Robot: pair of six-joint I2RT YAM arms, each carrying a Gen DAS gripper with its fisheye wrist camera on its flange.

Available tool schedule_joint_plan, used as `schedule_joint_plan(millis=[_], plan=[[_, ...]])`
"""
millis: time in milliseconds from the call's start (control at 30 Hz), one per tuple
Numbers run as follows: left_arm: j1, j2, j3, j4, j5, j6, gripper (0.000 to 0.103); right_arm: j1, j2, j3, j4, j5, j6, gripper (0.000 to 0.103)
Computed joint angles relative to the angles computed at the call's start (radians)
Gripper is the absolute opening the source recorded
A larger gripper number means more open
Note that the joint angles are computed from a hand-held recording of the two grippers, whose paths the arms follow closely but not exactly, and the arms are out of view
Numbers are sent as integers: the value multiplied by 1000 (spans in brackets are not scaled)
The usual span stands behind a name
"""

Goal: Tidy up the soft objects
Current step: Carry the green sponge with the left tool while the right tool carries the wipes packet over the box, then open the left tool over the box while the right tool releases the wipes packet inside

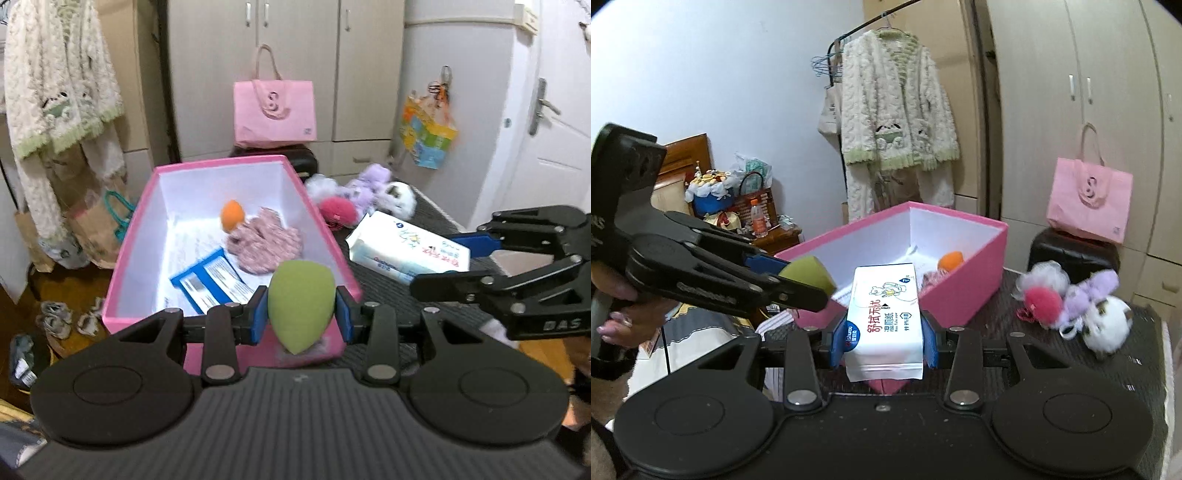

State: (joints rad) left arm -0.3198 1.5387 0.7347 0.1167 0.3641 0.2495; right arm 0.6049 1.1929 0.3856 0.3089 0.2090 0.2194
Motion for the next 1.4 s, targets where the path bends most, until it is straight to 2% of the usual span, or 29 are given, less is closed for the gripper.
schedule_joint_plan(millis=[133,267,433,633,800,900,1000,1167,1400], plan=[[33,98,103,-7,31,-15,37,-70,112,87,25,-77,-45,45],[39,216,238,-22,-22,-47,37,-147,220,185,39,-170,-111,45],[57,442,538,-189,-26,-55,37,-239,419,374,11,-261,-200,45],[55,614,802,-361,-61,-62,37,-304,642,645,-135,-320,-212,45],[38,683,931,-431,-121,-43,38,-327,778,836,-258,-366,-217,46],[28,699,950,-406,-169,-50,45,-324,847,938,-337,-366,-240,48],[37,682,914,-367,-177,-42,55,-322,864,955,-343,-351,-231,48],[66,660,906,-432,-127,-17,55,-328,813,898,-321,-360,-235,48],[84,531,744,-395,-104,29,56,-314,675,784,-321,-323,-244,48]])
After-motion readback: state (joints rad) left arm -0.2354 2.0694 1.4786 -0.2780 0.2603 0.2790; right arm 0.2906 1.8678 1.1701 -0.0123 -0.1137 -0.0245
